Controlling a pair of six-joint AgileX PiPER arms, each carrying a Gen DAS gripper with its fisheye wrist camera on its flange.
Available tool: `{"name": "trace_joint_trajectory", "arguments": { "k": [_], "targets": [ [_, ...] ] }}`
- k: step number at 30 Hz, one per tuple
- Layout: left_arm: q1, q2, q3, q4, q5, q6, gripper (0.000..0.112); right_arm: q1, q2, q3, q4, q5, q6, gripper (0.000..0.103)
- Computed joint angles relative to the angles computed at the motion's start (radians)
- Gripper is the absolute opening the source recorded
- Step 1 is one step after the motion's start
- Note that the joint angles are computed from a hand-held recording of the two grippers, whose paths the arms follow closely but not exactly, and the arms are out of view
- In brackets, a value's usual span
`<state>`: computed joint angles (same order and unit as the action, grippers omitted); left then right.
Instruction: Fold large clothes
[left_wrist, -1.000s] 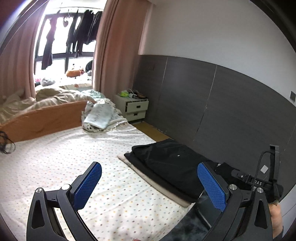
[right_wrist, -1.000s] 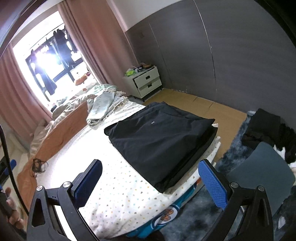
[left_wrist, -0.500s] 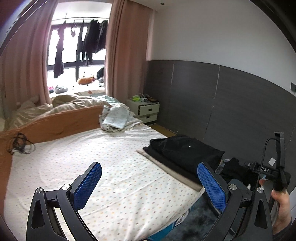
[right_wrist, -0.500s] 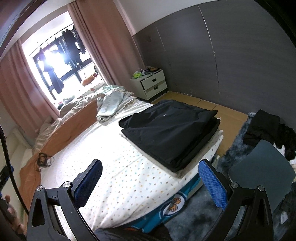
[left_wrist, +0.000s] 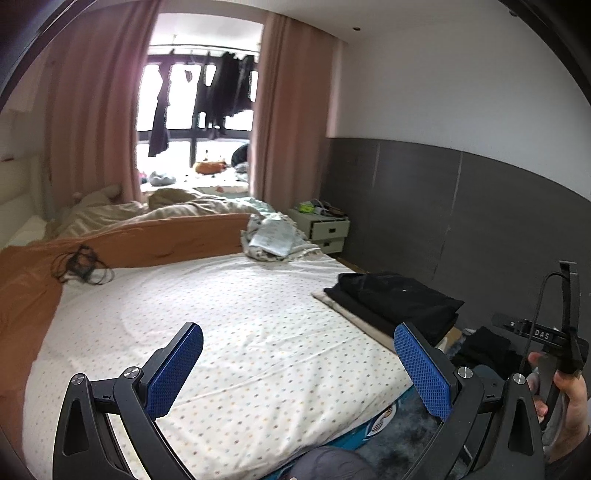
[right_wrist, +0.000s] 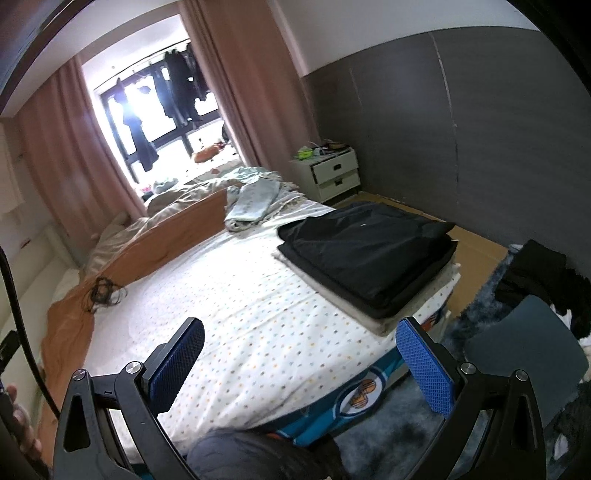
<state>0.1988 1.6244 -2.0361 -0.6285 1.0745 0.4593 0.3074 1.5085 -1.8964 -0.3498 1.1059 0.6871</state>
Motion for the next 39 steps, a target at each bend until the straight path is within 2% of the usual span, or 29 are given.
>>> {"name": "trace_joint_trajectory", "arguments": {
  "k": [8, 15, 20, 29, 33, 39],
  "targets": [
    [0.156, -0.162, 0.255, -0.100, -0.036, 0.143, 0.103, 0.173, -0.077, 0.122, -0.145, -0.019, 0.105, 0.103],
    [0.295, -0.286, 0.454, -0.205, -0.045, 0.275, 0.103, 0.338, -0.094, 0.174, -0.284, -0.001, 0.198, 0.103],
    [0.362, -0.370, 0.583, -0.224, -0.055, 0.342, 0.103, 0.420, -0.114, 0.255, -0.354, -0.014, 0.274, 0.103],
    [0.474, -0.458, 0.707, -0.261, -0.029, 0.434, 0.103, 0.486, -0.176, 0.430, -0.407, -0.057, 0.381, 0.103],
    [0.469, -0.482, 0.745, -0.229, -0.074, 0.419, 0.103, 0.522, -0.193, 0.480, -0.437, -0.053, 0.406, 0.103],
    [0.466, -0.502, 0.767, -0.233, -0.088, 0.431, 0.103, 0.556, -0.220, 0.515, -0.482, -0.053, 0.448, 0.103]
  ]
}}
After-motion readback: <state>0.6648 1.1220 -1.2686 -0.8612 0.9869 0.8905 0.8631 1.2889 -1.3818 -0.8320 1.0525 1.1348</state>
